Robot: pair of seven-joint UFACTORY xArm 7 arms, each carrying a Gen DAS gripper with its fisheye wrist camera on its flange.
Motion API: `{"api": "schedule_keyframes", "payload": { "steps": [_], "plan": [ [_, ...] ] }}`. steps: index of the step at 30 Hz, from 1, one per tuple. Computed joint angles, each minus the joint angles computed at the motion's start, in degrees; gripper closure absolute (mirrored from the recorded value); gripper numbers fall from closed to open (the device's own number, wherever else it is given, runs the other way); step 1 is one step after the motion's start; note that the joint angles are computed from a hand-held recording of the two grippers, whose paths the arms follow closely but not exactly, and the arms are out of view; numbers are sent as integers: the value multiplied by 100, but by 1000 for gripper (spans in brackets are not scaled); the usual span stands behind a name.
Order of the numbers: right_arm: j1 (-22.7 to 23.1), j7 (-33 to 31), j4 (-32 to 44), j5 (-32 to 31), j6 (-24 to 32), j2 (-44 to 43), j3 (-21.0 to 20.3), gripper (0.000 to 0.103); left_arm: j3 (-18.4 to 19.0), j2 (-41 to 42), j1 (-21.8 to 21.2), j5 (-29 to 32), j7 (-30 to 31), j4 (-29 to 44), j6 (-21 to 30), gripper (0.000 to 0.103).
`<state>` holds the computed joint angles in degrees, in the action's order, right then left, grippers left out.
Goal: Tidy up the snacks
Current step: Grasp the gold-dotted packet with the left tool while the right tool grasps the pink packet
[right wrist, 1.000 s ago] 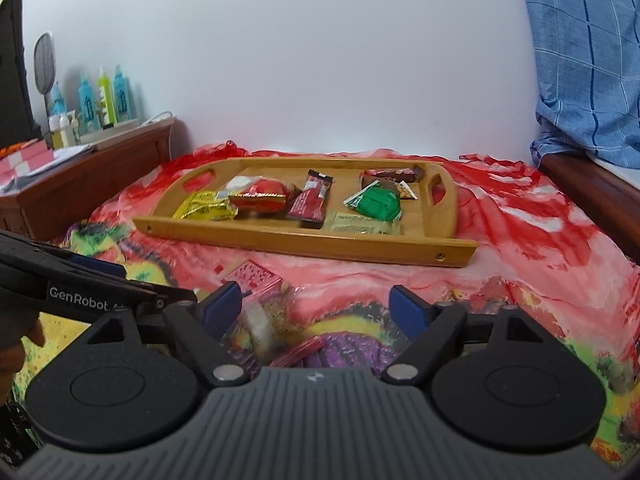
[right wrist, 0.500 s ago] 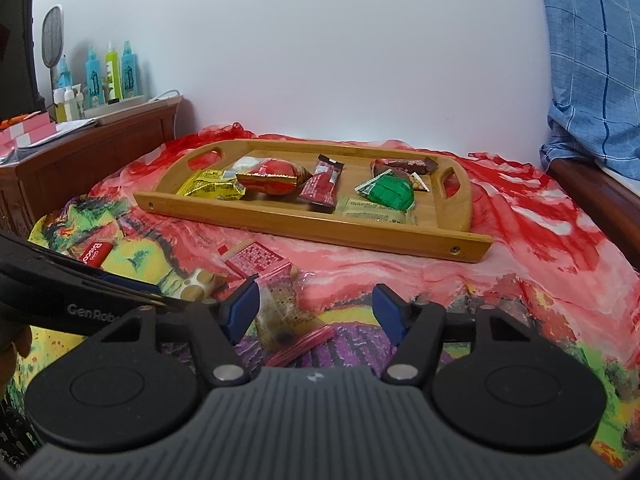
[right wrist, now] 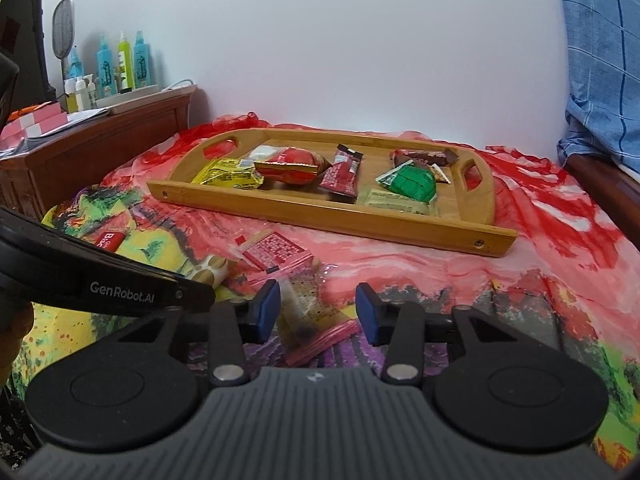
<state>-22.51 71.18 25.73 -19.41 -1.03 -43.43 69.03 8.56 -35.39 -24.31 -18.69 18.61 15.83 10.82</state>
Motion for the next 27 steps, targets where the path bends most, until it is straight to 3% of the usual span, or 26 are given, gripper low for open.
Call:
{"api": "schedule_keyframes", "payload": {
  "steps": [19, 23, 27],
  "plan": [
    [-485, -412, 351, -135, 112, 112, 522, 56, -110, -48, 207, 292, -331, -24, -181, 83],
    [-467, -386, 339, -86, 118, 43, 535, 69, -281, -18, 353, 408, -458, -42, -232, 83],
    [-334, -256, 265, 6, 103, -169, 479, 70, -328, -22, 377, 548, -526, -57, -269, 83]
  ]
}}
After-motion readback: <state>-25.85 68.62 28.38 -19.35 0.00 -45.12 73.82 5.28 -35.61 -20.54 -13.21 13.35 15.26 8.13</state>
